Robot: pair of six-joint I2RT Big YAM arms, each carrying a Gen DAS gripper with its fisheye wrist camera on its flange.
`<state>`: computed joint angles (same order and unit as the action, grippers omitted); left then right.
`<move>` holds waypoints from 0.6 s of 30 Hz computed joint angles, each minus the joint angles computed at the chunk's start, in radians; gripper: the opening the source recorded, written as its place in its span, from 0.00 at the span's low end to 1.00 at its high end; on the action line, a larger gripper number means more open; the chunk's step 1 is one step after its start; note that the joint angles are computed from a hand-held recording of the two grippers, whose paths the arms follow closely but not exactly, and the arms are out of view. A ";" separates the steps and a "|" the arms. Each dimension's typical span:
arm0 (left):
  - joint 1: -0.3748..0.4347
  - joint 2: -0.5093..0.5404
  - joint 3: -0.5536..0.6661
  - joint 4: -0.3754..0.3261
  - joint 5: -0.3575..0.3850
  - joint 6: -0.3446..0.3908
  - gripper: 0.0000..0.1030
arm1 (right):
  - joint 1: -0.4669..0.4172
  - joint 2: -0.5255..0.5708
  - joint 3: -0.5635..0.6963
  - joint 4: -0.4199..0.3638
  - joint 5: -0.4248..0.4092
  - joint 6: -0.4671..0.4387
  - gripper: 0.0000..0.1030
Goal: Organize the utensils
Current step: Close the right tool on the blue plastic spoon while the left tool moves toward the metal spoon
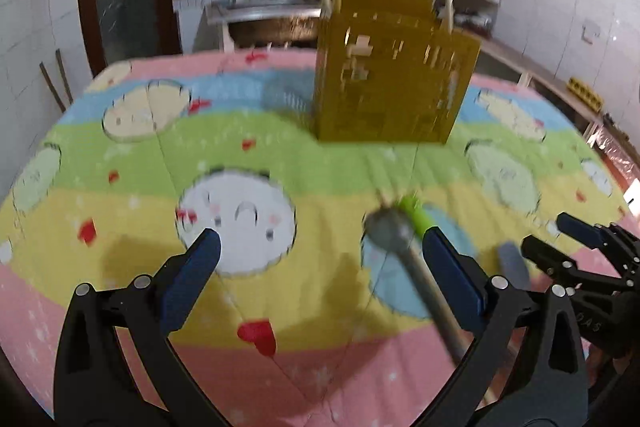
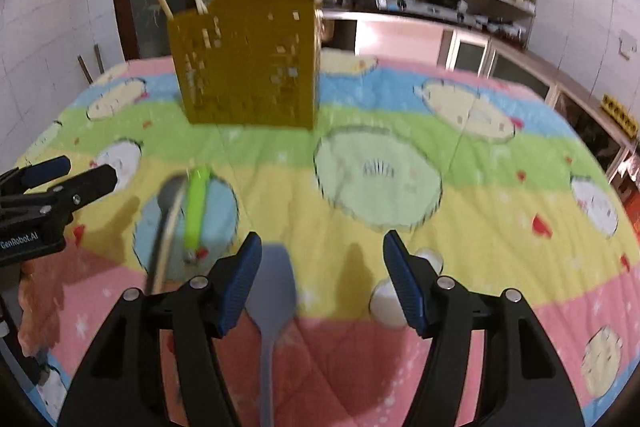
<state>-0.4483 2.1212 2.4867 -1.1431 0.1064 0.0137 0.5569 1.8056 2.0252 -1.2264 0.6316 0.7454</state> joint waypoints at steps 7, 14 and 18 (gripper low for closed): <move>-0.006 0.050 0.049 -0.081 -0.070 -0.010 0.95 | 0.007 0.036 0.035 -0.047 -0.037 0.022 0.61; -0.016 0.050 0.043 -0.092 -0.114 0.007 0.95 | 0.018 0.097 0.117 -0.141 -0.041 0.044 0.61; -0.016 0.062 0.064 -0.112 -0.114 0.006 0.95 | 0.016 0.111 0.139 -0.166 -0.045 0.052 0.56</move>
